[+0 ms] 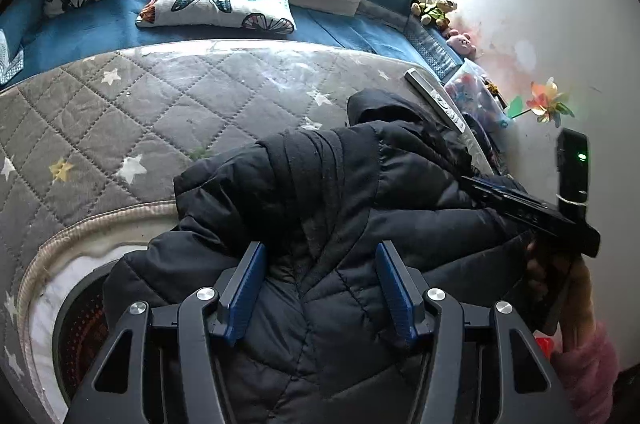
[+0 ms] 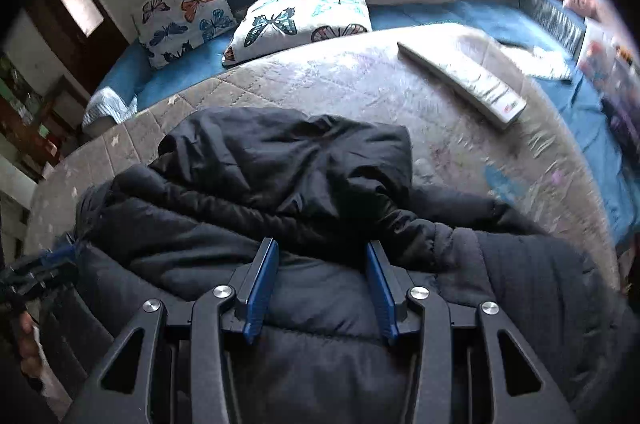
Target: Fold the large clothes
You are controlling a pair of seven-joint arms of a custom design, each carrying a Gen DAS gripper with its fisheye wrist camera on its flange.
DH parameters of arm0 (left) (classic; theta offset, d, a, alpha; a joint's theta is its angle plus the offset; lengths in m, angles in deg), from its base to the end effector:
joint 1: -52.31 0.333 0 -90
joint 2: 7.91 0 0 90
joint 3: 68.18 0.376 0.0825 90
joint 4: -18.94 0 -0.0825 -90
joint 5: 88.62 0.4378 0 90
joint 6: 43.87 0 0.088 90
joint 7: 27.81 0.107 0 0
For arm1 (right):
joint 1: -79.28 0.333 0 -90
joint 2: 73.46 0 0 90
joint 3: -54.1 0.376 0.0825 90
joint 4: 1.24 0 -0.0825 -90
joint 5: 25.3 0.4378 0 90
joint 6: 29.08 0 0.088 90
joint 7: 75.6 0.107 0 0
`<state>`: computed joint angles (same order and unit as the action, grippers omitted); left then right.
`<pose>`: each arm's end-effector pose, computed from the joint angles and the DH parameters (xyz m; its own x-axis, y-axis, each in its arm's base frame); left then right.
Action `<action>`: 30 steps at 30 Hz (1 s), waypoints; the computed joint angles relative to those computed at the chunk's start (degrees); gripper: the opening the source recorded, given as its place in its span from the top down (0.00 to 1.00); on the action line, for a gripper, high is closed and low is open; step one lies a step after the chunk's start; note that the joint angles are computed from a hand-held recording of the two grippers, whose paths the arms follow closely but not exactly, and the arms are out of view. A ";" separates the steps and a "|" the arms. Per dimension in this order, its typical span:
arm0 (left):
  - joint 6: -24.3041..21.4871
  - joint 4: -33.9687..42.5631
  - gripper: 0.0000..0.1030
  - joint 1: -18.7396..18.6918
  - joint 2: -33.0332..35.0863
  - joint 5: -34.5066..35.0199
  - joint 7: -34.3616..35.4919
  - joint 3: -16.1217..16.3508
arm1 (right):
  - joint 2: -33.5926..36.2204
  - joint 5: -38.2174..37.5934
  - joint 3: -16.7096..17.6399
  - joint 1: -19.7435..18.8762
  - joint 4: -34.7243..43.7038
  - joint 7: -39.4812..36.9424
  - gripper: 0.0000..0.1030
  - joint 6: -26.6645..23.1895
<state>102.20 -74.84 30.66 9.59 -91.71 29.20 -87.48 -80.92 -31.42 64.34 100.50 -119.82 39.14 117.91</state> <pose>0.5957 -0.4716 0.5582 -0.1485 -0.8863 0.4387 -0.9149 -0.0453 -0.4012 0.5130 0.3220 0.5992 0.2319 -0.9639 -0.1307 -0.8092 -0.1167 -0.5758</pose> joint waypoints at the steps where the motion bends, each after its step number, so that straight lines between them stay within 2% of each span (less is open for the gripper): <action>1: 0.16 -0.24 0.41 0.03 -0.26 -0.03 0.03 -0.01 | -1.74 -2.15 0.42 -0.27 -1.25 1.32 0.53 0.68; 3: 1.19 -1.43 0.41 0.17 -1.31 -0.29 -0.03 -0.03 | -4.00 -2.89 0.88 -0.54 -2.56 1.89 0.53 0.83; 6: 1.37 -2.56 0.41 -0.21 -3.40 0.53 -1.38 0.32 | -9.86 2.02 0.35 0.94 -6.97 -3.18 0.51 1.77; 11: 1.94 -6.67 0.41 -1.69 -9.13 4.57 -2.25 0.51 | -17.46 3.27 3.37 0.31 -13.02 -5.66 0.51 -0.16; 13: 1.97 -8.17 0.41 -1.91 -10.53 4.16 -2.05 0.27 | -17.97 2.50 5.23 -1.17 -14.23 -3.95 0.51 -1.67; 15: 0.72 -9.25 0.41 -1.94 -11.33 1.82 -0.88 -0.18 | -16.84 1.66 6.11 -2.20 -14.20 -2.62 0.51 -0.83; 20: -1.04 -12.27 0.41 -3.45 -14.49 6.21 -4.83 0.18 | -17.71 -3.67 9.34 -4.60 -13.64 2.87 0.51 -1.96; 24: -0.88 -15.90 0.40 -4.14 -18.20 8.17 -7.45 -0.05 | -21.77 -3.55 9.68 -3.52 -17.22 5.56 0.43 1.69; 26: -1.24 -17.75 0.38 -4.51 -20.18 10.02 -9.70 -0.33 | -24.04 -3.99 11.23 -4.38 -19.12 8.08 0.38 2.59; 28: -1.69 -19.55 0.35 -4.86 -22.01 11.60 -11.58 -0.69 | -25.95 -4.30 12.58 -5.00 -20.67 10.16 0.37 3.08; 30: -2.97 -21.00 0.34 -5.09 -23.80 14.88 -14.63 -1.40 | -27.13 -3.10 12.42 -4.17 -22.12 10.75 0.37 4.28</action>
